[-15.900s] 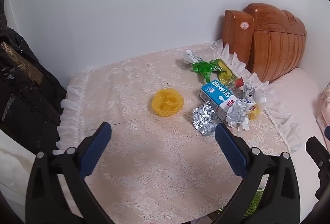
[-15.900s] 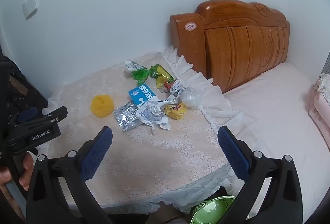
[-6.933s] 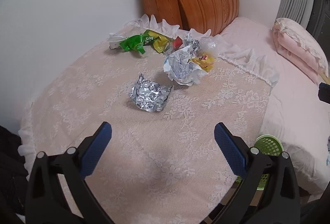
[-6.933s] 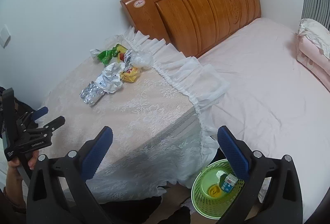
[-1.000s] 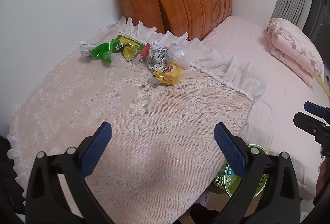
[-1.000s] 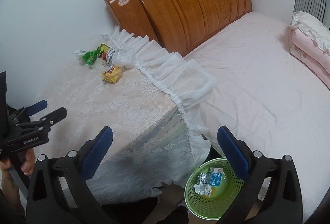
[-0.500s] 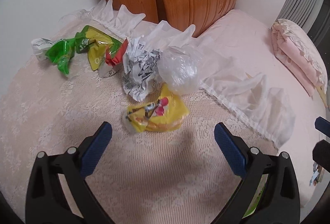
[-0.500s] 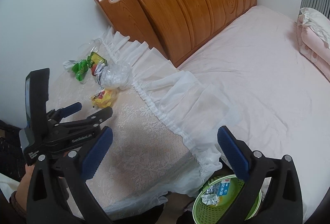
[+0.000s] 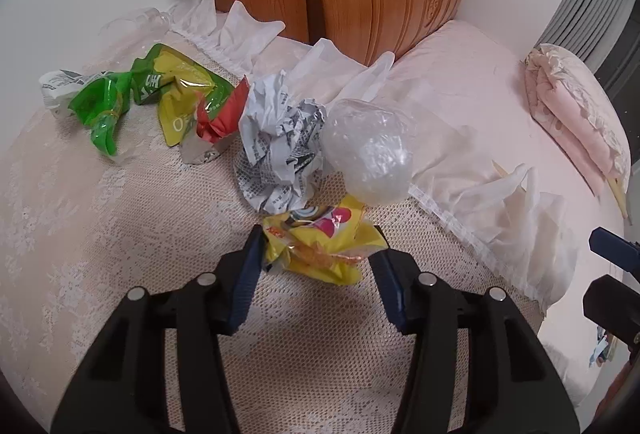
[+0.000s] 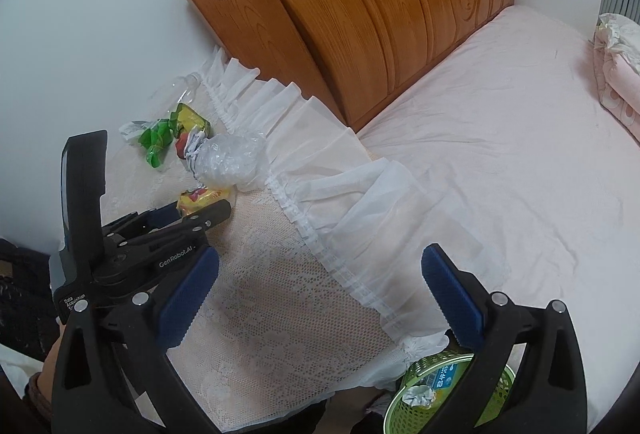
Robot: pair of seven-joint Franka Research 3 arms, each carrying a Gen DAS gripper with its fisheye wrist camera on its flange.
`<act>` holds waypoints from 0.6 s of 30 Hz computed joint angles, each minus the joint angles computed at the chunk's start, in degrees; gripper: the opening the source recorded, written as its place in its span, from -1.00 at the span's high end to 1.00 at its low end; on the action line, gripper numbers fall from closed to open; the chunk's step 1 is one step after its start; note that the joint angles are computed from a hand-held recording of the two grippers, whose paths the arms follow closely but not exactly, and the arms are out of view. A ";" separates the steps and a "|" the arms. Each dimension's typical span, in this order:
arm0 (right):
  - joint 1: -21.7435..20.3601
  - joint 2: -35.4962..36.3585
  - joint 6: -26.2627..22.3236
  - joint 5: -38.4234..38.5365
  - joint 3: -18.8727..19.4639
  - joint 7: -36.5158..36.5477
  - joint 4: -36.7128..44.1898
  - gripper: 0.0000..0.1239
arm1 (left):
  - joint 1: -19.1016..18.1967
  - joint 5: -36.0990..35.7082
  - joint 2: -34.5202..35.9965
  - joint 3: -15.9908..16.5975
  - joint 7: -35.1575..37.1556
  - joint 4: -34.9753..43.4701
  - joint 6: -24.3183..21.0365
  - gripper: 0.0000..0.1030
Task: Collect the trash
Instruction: 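Grasp the yellow snack wrapper with the left tool while the right tool grasps the clear plastic bag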
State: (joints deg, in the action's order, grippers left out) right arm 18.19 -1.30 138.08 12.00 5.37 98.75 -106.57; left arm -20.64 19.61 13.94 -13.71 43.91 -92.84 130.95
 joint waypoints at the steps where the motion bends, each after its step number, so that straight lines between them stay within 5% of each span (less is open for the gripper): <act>1: 0.10 0.31 0.09 0.03 0.08 -0.21 0.26 -0.63 | -0.12 0.37 -0.14 0.03 0.01 -0.08 -0.21 0.07; 9: 1.06 5.02 -0.73 0.95 0.45 -4.02 5.53 -0.63 | 0.65 -0.58 -4.78 -0.35 0.70 -4.52 1.20 0.12; 18: 4.82 19.52 -4.34 -2.90 0.47 -7.34 22.63 -0.62 | 2.18 -0.64 -16.31 -1.05 -2.92 -14.79 0.04 0.12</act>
